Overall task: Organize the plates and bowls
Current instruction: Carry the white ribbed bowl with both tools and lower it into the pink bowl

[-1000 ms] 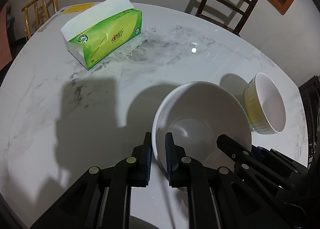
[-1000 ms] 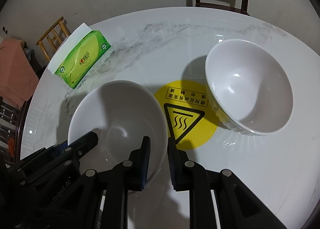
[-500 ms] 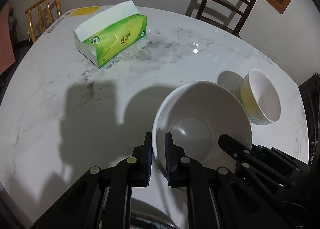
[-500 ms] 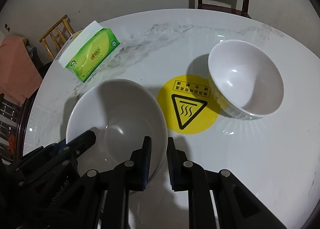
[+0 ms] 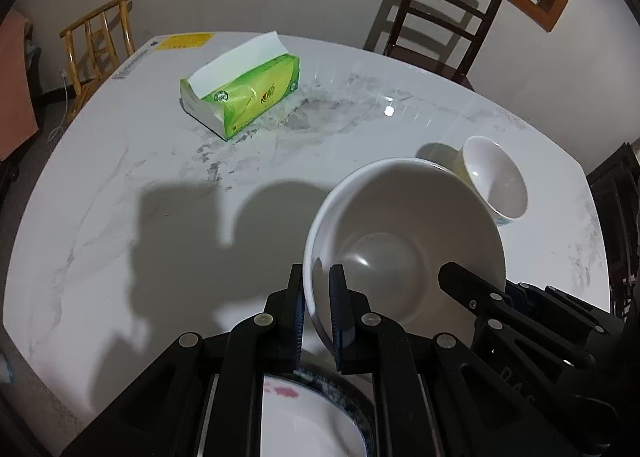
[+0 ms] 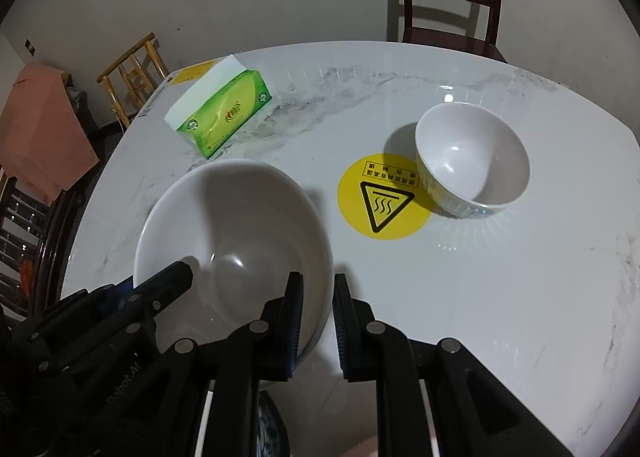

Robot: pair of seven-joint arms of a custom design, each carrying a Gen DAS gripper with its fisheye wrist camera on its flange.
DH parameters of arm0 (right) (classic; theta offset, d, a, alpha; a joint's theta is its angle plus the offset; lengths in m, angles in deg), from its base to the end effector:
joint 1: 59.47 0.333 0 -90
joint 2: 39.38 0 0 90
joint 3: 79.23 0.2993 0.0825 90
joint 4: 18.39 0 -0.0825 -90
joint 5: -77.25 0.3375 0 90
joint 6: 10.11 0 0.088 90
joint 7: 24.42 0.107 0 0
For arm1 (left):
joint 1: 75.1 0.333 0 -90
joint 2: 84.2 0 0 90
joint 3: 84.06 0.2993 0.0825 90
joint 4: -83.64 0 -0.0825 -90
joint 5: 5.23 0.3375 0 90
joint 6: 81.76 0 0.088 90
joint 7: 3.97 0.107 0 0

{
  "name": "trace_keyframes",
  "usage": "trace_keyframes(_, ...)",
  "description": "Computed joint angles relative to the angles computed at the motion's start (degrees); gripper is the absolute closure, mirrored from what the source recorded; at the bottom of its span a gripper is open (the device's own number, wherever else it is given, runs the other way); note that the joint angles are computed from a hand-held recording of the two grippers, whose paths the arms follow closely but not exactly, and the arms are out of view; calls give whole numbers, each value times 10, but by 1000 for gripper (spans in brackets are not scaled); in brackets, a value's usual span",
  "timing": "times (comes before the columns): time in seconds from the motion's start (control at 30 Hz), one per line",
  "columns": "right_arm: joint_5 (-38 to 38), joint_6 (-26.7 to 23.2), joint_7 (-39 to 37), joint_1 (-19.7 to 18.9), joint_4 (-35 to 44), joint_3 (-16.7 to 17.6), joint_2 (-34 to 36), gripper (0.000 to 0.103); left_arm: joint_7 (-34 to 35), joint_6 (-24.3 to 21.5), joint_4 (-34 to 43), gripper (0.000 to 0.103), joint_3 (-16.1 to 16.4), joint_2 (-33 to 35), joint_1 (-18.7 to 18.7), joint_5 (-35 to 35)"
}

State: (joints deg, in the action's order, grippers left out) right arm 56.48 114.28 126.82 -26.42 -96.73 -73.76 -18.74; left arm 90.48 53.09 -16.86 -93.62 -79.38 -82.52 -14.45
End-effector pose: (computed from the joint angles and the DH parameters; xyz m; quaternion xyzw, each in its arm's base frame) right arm 0.5276 0.3877 0.5568 -0.5829 0.7679 -0.1330 0.2298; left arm 0.5587 -0.1692 0.5658 -0.5775 0.7720 -0.2461 0.0997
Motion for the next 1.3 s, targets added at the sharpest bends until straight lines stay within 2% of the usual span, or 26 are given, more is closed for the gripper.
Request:
trace_keyframes(0.33, -22, -22, 32, 11, -69, 15, -77, 88, 11, -8, -63, 94, -5, -75, -3, -13)
trace_keyframes(0.8, -41, -30, 124, -4, -272, 68, -252, 88, 28, -19, -184, 94, -26, -204, -35, -44)
trace_keyframes(1.03, -13, -9, 157, -14, -370, 86, -319, 88, 24, -23, -234, 94, -40, -241, -54, -46)
trace_keyframes(1.3, 13, 23, 168, -21, -427, 90, -339, 88, 3, -22, -258, 94, -51, -240, -63, -31)
